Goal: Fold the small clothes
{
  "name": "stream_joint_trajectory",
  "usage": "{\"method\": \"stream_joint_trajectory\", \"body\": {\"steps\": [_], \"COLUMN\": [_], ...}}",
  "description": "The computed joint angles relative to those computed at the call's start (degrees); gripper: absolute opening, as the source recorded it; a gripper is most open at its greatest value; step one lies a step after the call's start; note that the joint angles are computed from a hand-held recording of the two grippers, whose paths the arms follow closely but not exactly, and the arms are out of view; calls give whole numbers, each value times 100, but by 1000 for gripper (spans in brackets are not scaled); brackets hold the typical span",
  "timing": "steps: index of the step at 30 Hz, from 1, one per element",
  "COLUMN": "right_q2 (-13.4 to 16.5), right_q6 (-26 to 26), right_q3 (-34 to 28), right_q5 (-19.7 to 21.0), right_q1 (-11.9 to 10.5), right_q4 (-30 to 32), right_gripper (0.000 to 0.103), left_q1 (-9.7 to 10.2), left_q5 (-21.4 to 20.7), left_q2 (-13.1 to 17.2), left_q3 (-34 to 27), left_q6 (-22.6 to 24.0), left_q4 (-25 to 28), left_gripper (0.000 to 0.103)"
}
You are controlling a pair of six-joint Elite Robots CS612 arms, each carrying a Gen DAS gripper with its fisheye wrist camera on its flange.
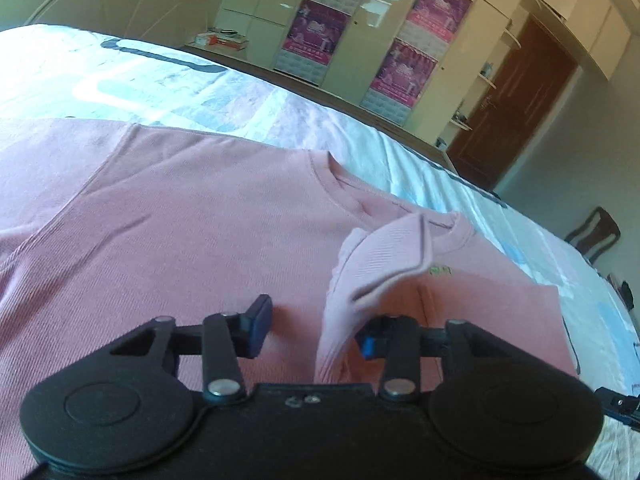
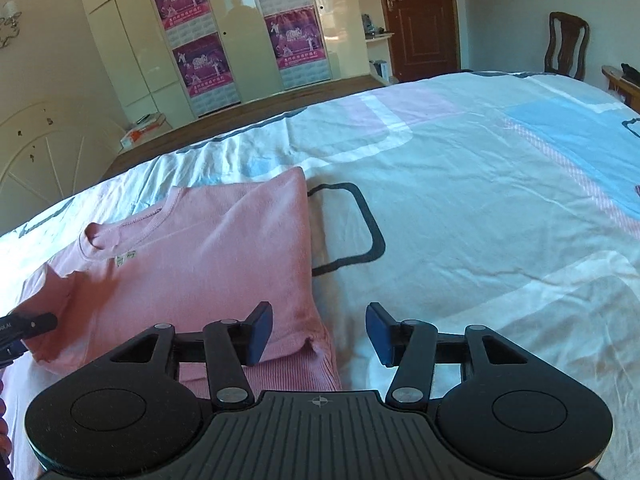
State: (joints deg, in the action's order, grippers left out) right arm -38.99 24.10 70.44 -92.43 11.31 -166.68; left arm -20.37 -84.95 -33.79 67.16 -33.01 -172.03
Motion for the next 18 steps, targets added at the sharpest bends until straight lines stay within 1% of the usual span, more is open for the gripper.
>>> {"method": "stream_joint_trajectory", "body": {"steps": [1, 2, 3, 4, 5, 7, 9, 12, 13, 14, 15, 16, 17, 18], "right_q2": [81, 149, 248, 349, 450, 645, 867, 1152, 1233, 1310, 1370, 1427, 1462, 1474], "right_q6": [-34, -74, -107, -132, -148, -35, 220, 391, 348, 258, 192, 193, 165, 59], "right_q3": [-142, -268, -437, -608, -791, -1132, -1519, -2052, -2203, -2351, -2482, -2604, -2677, -2706], "right_q5": [28, 56, 105, 173, 226, 291, 361, 392, 396, 398, 454, 477, 493, 447], "right_q1": [-7, -10, -22, -37, -51, -87, -141, -189, -195, -196, -202, -203, -202, -189], "right_q4": [55, 129, 213, 307, 440, 603, 764, 1058, 1116, 1178, 1293, 1402, 1458, 1491], "right_gripper": [52, 52, 52, 52, 52, 52, 52, 51, 44, 33, 14, 13, 10, 8], "left_q1": [6, 9, 20, 45, 62, 83, 77, 61, 58, 55, 51, 48, 40, 30], "left_q5": [56, 150, 158, 87, 26, -72, -63, 4, 19, 29, 48, 68, 112, 166], "left_q2": [-6, -22, -37, -59, -55, -43, -30, -30, -37, -44, -55, -61, -75, -88], "left_q3": [17, 51, 77, 102, 95, 92, 100, 132, 149, 165, 186, 198, 224, 251], "left_q6": [-61, -42, 12, 66, 98, 237, 344, 414, 423, 453, 507, 539, 578, 601], "left_q4": [-43, -76, -76, -40, -3, -8, -67, -136, -150, -159, -180, -202, -231, -260], "left_gripper": [30, 28, 25, 20, 18, 9, 8, 8, 8, 7, 7, 7, 7, 7]}}
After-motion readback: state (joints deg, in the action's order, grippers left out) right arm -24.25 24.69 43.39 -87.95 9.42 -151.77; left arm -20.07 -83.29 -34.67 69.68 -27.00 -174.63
